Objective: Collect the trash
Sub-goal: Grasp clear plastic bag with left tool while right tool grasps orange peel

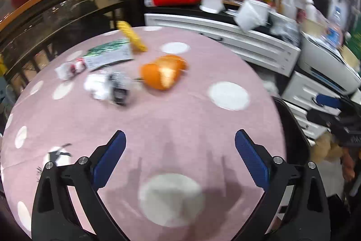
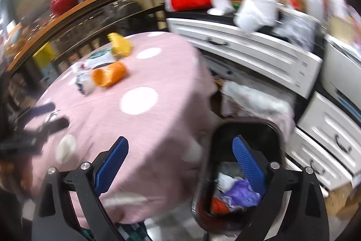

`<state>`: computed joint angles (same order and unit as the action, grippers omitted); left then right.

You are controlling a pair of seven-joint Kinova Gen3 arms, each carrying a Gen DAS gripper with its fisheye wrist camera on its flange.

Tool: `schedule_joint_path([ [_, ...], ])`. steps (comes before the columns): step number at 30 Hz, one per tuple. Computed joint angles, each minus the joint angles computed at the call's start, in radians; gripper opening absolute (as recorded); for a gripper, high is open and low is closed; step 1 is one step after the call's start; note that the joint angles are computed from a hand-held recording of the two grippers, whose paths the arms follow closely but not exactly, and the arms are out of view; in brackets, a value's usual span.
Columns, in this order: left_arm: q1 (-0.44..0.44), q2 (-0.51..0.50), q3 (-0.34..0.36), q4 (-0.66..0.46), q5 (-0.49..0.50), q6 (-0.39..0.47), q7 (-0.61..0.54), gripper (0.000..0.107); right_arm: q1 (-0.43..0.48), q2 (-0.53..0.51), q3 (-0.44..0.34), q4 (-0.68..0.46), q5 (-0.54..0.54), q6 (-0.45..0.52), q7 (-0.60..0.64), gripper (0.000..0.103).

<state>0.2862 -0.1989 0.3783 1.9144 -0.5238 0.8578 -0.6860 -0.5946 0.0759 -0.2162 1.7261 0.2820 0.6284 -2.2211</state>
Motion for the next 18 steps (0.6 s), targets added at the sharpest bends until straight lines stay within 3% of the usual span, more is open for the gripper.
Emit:
schedule_joint_path([
  [3, -0.039, 0.003, -0.046, 0.0, -0.019, -0.001, -0.027, 0.085, -0.029, 0.055, -0.012, -0.069, 0.017, 0.009, 0.047, 0.092],
  [7, -0.075, 0.044, -0.128, -0.029, 0.026, -0.036, -0.128, 0.077, -0.072, 0.127, -0.005, -0.16, 0.013, 0.026, 0.119, 0.092],
  [11, -0.095, 0.103, -0.153, -0.051, 0.001, -0.061, -0.165, 0.064, -0.1, 0.193, 0.008, -0.25, -0.019, 0.059, 0.189, 0.092],
  [15, -0.098, 0.148, -0.199, -0.069, 0.037, -0.081, -0.216, 0.052, -0.114, 0.251, 0.021, -0.334, -0.057, 0.094, 0.262, 0.092],
  [16, -0.095, 0.145, -0.203, -0.065, 0.042, -0.083, -0.21, 0.042, -0.114, 0.275, 0.021, -0.369, -0.068, 0.11, 0.29, 0.092],
  [18, -0.099, 0.123, -0.219, -0.049, 0.069, -0.108, -0.222, 0.04, -0.127, 0.314, 0.032, -0.421, -0.075, 0.132, 0.324, 0.092],
])
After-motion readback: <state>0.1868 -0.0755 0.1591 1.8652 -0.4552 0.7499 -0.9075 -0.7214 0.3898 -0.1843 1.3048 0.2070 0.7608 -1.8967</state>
